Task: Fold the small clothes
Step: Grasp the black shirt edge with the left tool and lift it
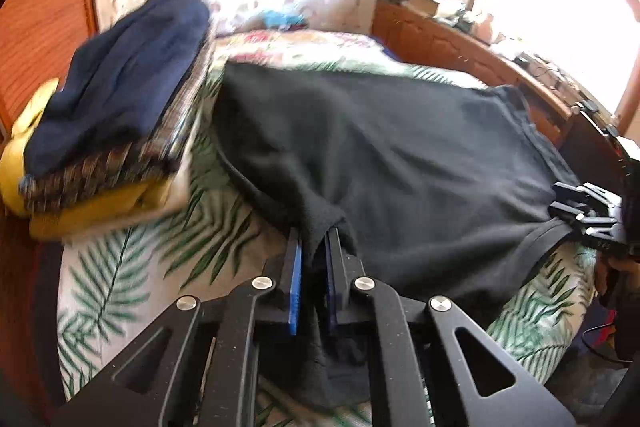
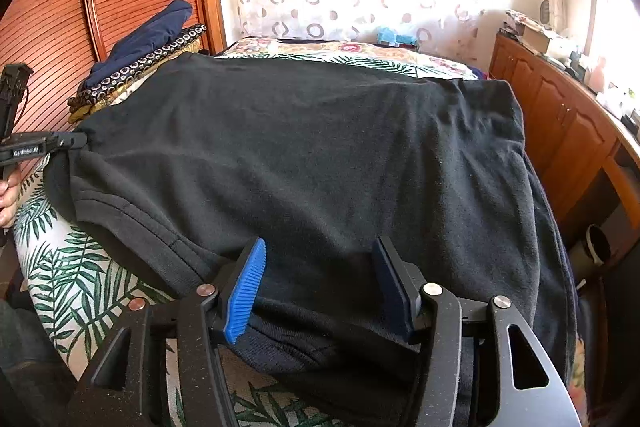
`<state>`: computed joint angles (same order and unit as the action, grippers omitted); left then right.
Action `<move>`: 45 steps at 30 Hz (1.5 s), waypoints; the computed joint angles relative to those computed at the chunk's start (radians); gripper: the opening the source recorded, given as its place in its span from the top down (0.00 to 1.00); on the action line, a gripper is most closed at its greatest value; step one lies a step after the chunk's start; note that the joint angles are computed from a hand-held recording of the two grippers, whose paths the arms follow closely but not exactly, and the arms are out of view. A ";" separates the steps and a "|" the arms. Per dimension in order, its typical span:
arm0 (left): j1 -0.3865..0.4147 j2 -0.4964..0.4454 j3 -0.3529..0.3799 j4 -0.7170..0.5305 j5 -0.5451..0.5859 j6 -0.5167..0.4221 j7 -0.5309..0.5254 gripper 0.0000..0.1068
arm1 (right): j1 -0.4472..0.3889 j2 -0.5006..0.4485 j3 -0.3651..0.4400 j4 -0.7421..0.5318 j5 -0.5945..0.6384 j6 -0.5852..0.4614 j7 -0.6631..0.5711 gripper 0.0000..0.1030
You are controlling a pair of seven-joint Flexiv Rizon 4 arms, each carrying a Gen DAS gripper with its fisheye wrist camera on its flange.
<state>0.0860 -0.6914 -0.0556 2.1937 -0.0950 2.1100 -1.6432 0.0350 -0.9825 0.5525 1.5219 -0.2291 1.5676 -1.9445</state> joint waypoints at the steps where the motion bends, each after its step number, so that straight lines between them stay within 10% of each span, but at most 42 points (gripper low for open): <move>1: 0.005 0.003 -0.010 -0.010 0.009 -0.001 0.002 0.90 | -0.005 -0.002 0.008 -0.002 -0.001 -0.007 -0.003 0.38; 7: 0.040 0.015 -0.086 -0.094 0.083 -0.019 0.015 0.91 | 0.118 0.055 -0.174 0.045 0.014 0.078 0.095 0.36; 29: 0.091 -0.090 -0.443 -0.449 0.161 -0.278 0.298 0.91 | -0.142 0.079 -0.038 0.167 -0.194 0.216 0.275 0.36; 34: -0.004 -0.093 -0.318 -0.474 0.069 -0.318 0.317 0.63 | -0.157 0.051 -0.025 0.144 -0.248 0.195 0.313 0.36; 45: -0.015 -0.079 -0.225 -0.385 0.010 -0.254 0.282 0.49 | -0.145 0.010 0.019 0.068 -0.264 0.114 0.262 0.36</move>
